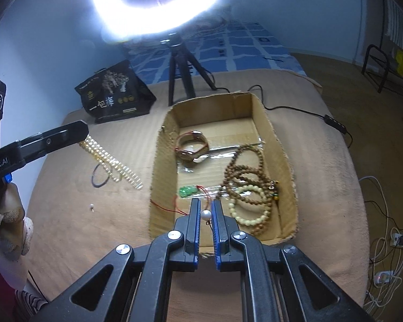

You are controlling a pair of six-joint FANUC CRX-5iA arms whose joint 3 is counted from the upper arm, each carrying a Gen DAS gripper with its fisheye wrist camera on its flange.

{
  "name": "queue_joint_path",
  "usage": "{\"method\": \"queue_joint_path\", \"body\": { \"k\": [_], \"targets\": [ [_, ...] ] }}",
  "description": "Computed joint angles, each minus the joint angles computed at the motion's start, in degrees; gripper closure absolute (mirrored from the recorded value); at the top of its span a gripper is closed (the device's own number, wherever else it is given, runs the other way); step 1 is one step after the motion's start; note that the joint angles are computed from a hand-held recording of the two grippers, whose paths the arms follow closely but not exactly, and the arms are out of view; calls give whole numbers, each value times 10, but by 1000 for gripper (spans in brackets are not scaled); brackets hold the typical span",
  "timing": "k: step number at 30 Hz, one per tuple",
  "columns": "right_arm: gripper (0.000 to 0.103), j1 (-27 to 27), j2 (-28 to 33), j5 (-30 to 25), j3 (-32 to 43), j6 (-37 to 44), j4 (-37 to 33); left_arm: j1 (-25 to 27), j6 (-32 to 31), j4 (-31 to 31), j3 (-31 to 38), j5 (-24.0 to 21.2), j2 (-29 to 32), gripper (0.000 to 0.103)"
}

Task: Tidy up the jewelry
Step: 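Carry the necklace with left tool while right tool carries the pearl over the box, then open both tools to drop the necklace and pearl into the box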

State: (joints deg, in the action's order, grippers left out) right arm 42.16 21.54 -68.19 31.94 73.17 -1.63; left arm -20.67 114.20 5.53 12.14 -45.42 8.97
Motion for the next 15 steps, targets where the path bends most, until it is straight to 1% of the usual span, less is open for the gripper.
{"method": "queue_joint_path", "body": {
  "k": [8, 15],
  "targets": [
    [97, -8, 7, -13, 0, 6, -4, -12, 1, -5, 46, -11, 50, 99],
    [97, -8, 11, -14, -2, 4, 2, -14, 5, -14, 66, -18, 76, 99]
  ]
}}
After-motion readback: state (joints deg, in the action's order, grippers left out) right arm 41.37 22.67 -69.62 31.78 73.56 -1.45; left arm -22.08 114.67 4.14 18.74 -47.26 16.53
